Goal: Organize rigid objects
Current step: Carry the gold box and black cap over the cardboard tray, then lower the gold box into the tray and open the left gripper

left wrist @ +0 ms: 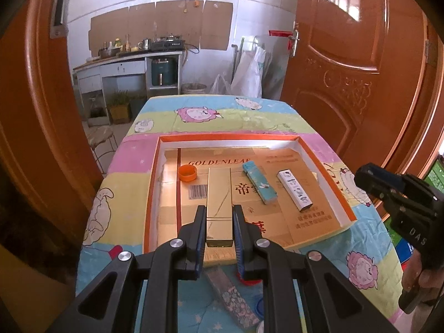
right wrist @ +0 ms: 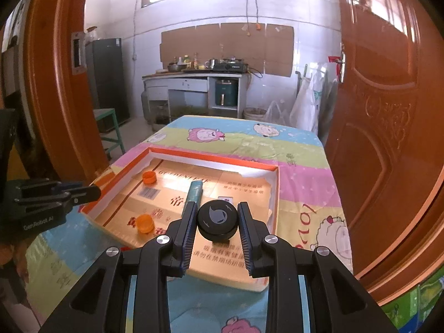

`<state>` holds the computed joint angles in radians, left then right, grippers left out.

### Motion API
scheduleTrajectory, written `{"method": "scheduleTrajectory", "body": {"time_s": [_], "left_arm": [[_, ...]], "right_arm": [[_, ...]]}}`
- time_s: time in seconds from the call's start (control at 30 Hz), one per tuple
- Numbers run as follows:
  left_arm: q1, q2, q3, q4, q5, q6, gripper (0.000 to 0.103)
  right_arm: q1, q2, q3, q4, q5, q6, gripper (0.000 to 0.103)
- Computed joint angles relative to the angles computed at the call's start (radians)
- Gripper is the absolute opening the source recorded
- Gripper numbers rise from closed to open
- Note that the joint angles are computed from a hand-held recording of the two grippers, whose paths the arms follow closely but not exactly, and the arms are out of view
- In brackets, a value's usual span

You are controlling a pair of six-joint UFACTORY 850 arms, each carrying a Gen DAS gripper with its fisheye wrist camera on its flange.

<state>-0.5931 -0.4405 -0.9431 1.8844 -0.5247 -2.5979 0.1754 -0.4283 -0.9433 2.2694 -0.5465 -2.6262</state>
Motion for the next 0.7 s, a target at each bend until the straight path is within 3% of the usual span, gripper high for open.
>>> {"method": "scheduleTrajectory", "body": {"time_s": [0.33,0.7], "left_arm": [[0.052,-0.075,-0.106,-0.001,0.094,0.067,0.018],[0.099,-0.159,-0.232,-0.149,0.155,0.257,0.018]], "right_arm": [[0.002,-0.094,-0.132,-0.087,0.041,0.108,0.03],[0.002,-0.232,-0.344,-0.319,0.121,0.348,0.03]]}}
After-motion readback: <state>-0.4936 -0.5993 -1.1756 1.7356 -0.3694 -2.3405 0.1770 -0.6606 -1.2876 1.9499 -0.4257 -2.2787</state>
